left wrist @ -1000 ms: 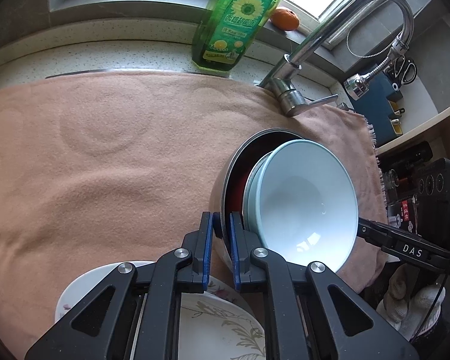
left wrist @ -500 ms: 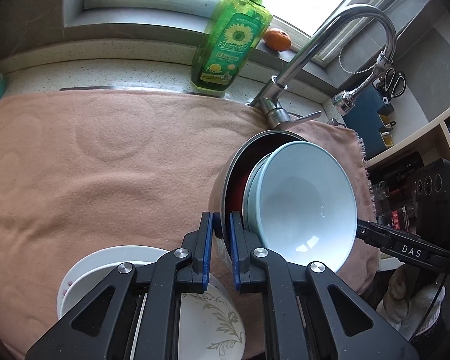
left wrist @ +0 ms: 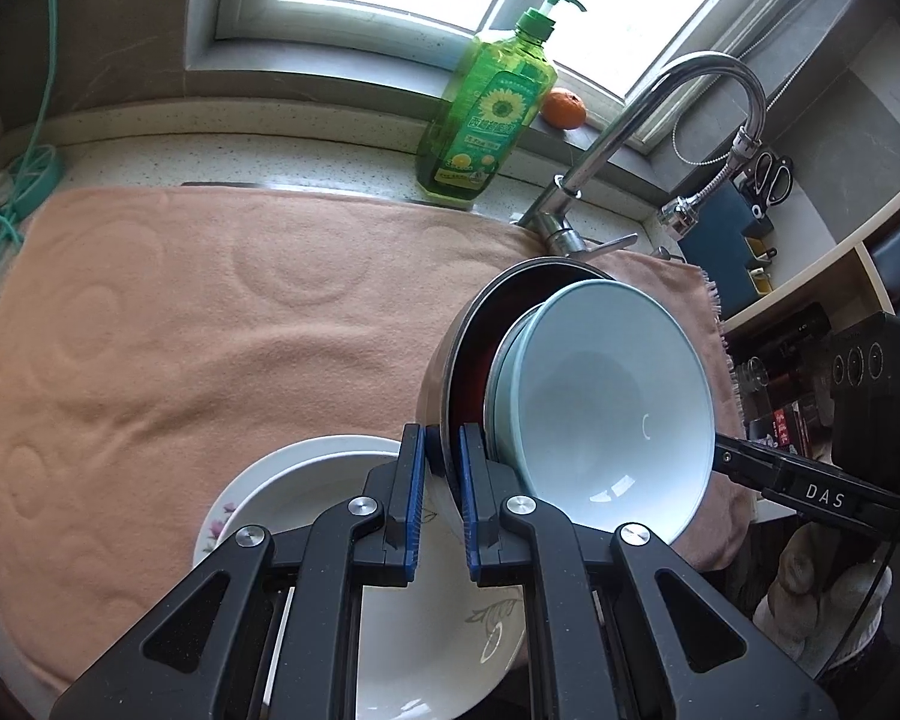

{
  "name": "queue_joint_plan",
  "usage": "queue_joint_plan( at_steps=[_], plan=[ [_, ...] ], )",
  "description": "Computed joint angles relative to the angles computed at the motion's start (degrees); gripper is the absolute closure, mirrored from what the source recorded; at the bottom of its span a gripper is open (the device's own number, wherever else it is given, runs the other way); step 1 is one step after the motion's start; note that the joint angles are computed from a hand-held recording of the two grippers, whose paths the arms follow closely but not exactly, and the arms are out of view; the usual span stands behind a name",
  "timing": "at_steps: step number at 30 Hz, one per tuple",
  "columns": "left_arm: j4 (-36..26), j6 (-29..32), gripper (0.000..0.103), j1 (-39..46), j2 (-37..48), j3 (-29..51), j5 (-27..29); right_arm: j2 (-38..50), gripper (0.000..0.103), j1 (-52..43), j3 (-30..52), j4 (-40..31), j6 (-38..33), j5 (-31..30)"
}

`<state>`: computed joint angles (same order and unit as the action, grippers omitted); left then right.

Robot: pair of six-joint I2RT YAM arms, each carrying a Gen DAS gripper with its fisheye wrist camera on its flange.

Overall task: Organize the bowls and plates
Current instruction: 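Carry the nested bowl stack onto the floral plate stack and lower it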

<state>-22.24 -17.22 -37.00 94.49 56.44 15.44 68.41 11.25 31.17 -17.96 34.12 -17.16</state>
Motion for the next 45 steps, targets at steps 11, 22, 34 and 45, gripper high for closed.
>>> queue_joint_plan(
  at_steps=[11, 22, 34, 45],
  plan=[
    [-2.43, 5.07, 0.094, 6.13, -7.61, -8.02, 3.29, 0.11, 0.091, 14.86, -2.19, 3.73, 12.3, 7.31],
    [-3.36, 7.7, 0.094, 9.41, -10.96, -13.14, 4.07, 4.79, 0.091, 22.12, -3.5, 8.58, 19.03, 9.63],
    [-3.19, 8.68, 0.094, 11.64, -11.4, -15.54, 4.91, 8.76, 0.091, 24.63, -2.44, 10.55, 20.92, 10.02],
    [-3.39, 9.66, 0.094, 12.66, -11.09, -15.88, 5.24, 10.46, 0.091, 25.61, -1.33, 10.83, 21.24, 10.93]
  ],
)
